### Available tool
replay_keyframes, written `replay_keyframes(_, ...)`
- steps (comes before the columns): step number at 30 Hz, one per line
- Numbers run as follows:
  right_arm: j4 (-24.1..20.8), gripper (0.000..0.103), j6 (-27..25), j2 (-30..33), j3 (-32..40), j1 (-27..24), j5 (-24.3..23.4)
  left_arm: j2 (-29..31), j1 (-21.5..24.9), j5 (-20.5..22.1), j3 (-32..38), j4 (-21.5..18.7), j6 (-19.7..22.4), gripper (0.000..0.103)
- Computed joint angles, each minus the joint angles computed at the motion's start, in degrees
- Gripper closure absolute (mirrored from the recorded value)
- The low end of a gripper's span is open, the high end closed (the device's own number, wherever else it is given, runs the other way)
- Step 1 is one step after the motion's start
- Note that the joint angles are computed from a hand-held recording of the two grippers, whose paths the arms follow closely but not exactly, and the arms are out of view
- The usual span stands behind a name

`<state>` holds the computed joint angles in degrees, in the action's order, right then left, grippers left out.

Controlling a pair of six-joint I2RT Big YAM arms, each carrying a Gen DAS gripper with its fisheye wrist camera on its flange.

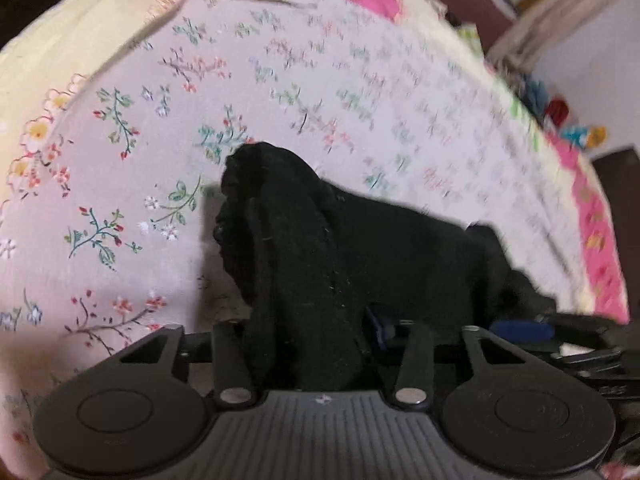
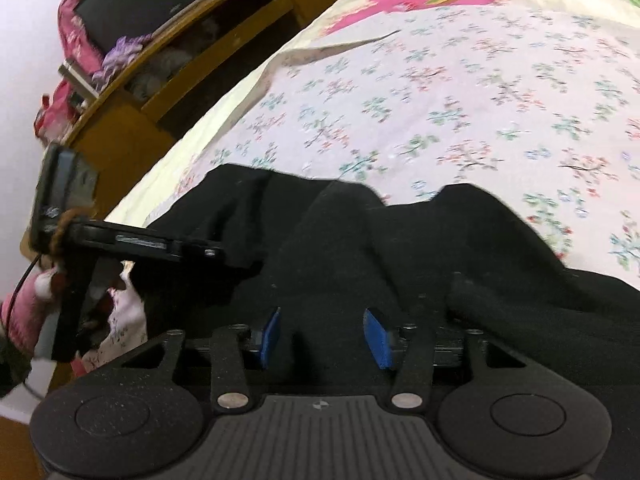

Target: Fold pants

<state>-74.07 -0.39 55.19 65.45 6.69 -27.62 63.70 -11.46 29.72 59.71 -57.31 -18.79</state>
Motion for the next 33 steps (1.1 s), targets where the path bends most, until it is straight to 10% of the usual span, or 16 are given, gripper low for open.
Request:
replay_keyframes(12, -0.68, 0.073, -0.95, -4.59, -2.33, -12.84, 0.62, -3.38, -4.46, 5.73, -0.70, 7.63, -12.84, 0.057)
replay_keyframes(18, -0.96, 0.073, -4.56, -4.00, -1.76, -11.11, -0.47, -1.69, -7.64, -3.42, 1.11, 1.85, -6.00, 0.049)
replay_keyframes(27, -1.59, 0.072, -3.88, -1.96, -1.12, -8.13, -0.63, -0.40, -11.49, -15.47, 4.19, -7.44, 15.67, 0.018)
replay_keyframes(33, -1.36, 0.072, -2.32, -1.44, -1.19, -5.25, -0.39, -1.96, -7.30, -11.12, -0.55, -2.52, 9.15, 0.014)
